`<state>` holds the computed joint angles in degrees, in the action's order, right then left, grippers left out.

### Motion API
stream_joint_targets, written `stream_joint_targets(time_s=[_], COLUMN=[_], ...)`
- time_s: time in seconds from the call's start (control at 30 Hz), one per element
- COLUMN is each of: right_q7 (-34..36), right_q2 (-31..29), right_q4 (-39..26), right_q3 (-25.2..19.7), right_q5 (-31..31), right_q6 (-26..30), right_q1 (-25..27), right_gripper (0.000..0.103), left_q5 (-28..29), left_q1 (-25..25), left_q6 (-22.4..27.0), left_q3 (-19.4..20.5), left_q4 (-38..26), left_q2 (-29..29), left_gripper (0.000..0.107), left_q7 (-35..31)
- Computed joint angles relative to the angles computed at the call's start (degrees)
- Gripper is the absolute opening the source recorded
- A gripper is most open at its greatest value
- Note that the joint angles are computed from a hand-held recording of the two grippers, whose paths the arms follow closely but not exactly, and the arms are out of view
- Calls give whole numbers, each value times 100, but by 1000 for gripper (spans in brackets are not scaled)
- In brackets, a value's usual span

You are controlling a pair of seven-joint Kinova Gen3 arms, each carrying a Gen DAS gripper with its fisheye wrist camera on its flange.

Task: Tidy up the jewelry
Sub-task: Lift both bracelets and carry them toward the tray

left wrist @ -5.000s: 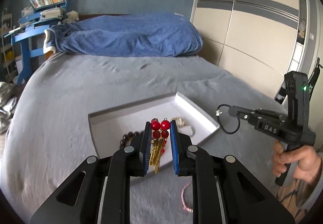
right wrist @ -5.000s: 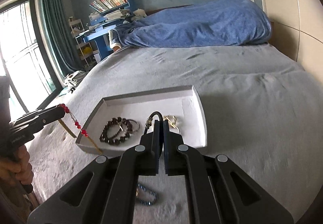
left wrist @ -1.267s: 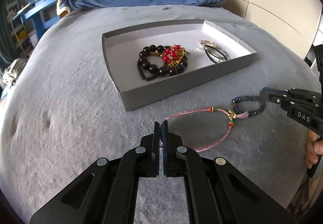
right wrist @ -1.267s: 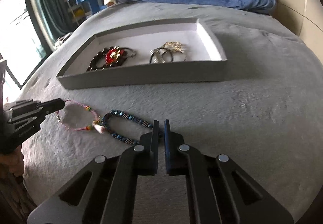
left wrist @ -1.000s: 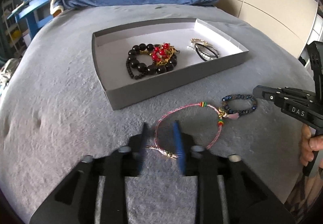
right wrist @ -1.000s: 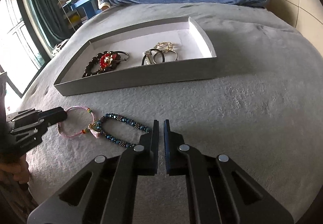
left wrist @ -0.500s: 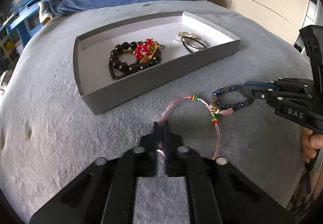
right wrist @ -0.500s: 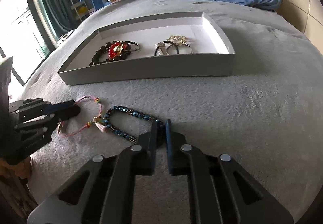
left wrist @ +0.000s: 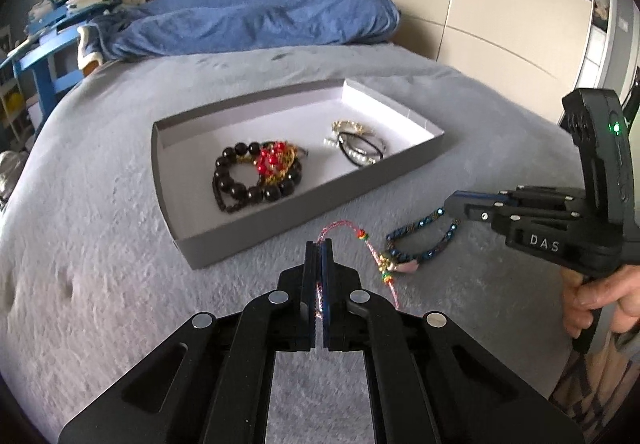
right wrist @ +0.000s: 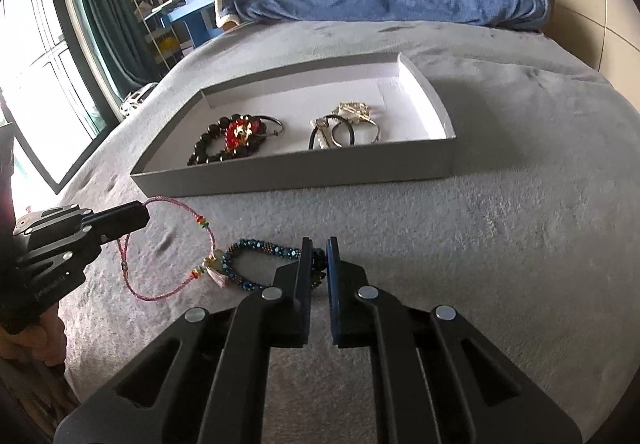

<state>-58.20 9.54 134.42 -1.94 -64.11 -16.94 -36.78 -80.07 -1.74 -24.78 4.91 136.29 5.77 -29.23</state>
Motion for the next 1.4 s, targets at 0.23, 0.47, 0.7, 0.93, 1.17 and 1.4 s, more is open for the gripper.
stream_joint_targets(time_s=[0.23,0.47,0.7,0.93,1.17,1.4], right_q7=[-538,-404,-374,-404,-493,-519], right_q2=[-119,-258,-432,-482,-458,-475], right_q4=[106,85,81,70,50,-12], right_q3=[-187,-295,-506,-624,-620,-577], right_q5=[475,364,359,378,491,580], right_q6=[-249,-368,-466,-504,-455,-435], right_q1=[100,133,291,411,467,498], right_gripper=[7,7,7,7,7,7], left_q5=[-47,-266,-357,-331,-303,-392], left_q1=[-88,-56,53,119,122,132], left_q6=[-341,-549,-595,-529,-487,-466], left_q3=[-105,-230,-310,-316,-327,-329], left_q4=[16,-67,-149,-167,-168,-249], left_q2=[-134,-344,-455,-457,-456,-497], left_gripper=[2,2,2,2,2,2], left_q7=[36,313,450,453,430,532])
